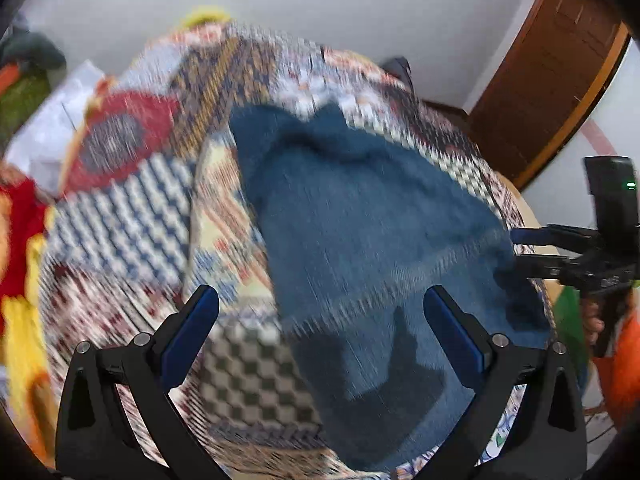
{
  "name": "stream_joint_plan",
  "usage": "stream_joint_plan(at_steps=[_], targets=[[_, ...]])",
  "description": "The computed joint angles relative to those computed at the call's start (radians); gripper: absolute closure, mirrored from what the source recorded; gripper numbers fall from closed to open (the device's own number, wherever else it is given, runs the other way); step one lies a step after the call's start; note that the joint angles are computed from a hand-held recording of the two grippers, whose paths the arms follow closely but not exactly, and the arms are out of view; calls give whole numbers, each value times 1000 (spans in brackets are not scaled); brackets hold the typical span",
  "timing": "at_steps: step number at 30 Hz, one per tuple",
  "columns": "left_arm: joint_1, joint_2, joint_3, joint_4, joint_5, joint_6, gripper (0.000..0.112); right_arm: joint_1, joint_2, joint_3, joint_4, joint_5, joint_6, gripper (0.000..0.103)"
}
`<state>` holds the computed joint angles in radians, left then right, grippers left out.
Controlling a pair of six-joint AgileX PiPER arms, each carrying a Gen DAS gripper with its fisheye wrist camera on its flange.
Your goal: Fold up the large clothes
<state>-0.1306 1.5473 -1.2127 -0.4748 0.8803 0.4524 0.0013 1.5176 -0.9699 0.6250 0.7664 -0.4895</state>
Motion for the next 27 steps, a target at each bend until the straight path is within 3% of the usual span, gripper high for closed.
stream_joint_plan(at_steps=[2, 4, 7, 12, 19, 22, 27], targets=[[-12, 4, 49, 26, -41, -49, 9, -2, 62, 5, 8, 10, -3, 19], [9, 23, 86, -36, -60, -23, 9, -42, 123, 5, 94, 41, -91, 18], [92, 116, 71, -224, 22, 63, 9, -112, 209, -29, 200, 119, -187, 12], [141, 247, 10, -356, 140, 118, 9, -157, 329, -97, 292, 190, -248, 6], [112, 280, -23, -358, 159, 123, 9, -94, 318, -135, 196, 147, -145, 5], [106, 277, -10, -358, 157, 122, 9, -92, 254, -98, 135, 103, -105, 5], [123, 259, 45, -402, 146, 138, 9, -149, 261, -64, 177, 157, -154, 5]])
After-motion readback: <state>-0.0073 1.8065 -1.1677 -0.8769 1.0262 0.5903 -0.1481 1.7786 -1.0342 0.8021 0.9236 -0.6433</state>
